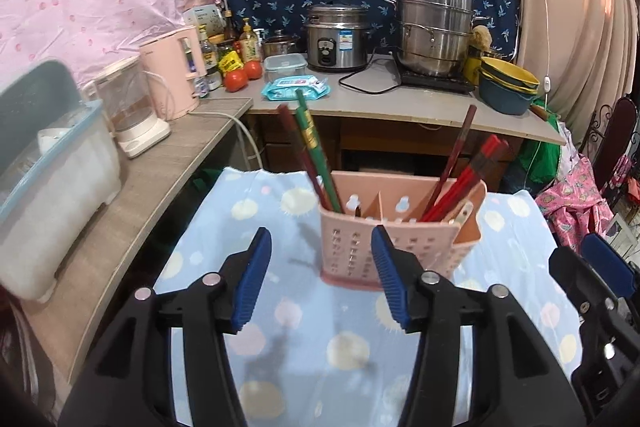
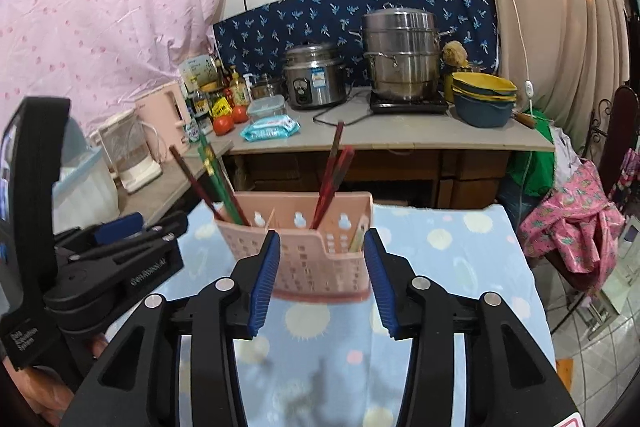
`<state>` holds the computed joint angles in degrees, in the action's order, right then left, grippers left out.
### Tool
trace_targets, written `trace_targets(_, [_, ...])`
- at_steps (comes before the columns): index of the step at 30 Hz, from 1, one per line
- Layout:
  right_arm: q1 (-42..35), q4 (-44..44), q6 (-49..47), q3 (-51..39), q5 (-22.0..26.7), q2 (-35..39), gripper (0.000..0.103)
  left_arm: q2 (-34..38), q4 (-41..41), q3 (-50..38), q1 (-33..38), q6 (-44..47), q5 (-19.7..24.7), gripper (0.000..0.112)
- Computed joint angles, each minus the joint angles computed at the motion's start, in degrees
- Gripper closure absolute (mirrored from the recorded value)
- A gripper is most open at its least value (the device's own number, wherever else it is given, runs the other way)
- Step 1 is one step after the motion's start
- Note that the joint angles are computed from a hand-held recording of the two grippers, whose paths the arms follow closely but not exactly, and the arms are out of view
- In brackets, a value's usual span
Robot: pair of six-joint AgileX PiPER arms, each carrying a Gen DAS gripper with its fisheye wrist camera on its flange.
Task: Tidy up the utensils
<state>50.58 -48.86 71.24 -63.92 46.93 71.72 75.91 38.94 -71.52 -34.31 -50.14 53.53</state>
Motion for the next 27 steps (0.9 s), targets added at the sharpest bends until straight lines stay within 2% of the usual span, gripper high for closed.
trace_targets(5, [4.27, 0.11, 3.15, 2.27, 3.38, -1.34, 0.060, -4.24, 1.43, 4.45, -3.67, -3.21, 3.11, 0.062])
trace_targets(18, [13.38, -1.96, 10.80, 6.86, 11.61, -1.61, 0.060, -9.79, 0.87, 13.21, -9.10, -9.05, 6.31, 0.062])
trace_targets(22, [15.01, -2.02, 11.29, 7.24, 13.29, -1.42, 0.060, -10.81, 2.15, 15.16, -11.43, -11.97, 7.78, 0.052])
trace_targets(27, [16.57, -2.29, 12.12, 8.07, 14.61, -1.05, 0.060, -11.25, 3.10, 15.98, -13.42, -13.74, 9.47, 0.050])
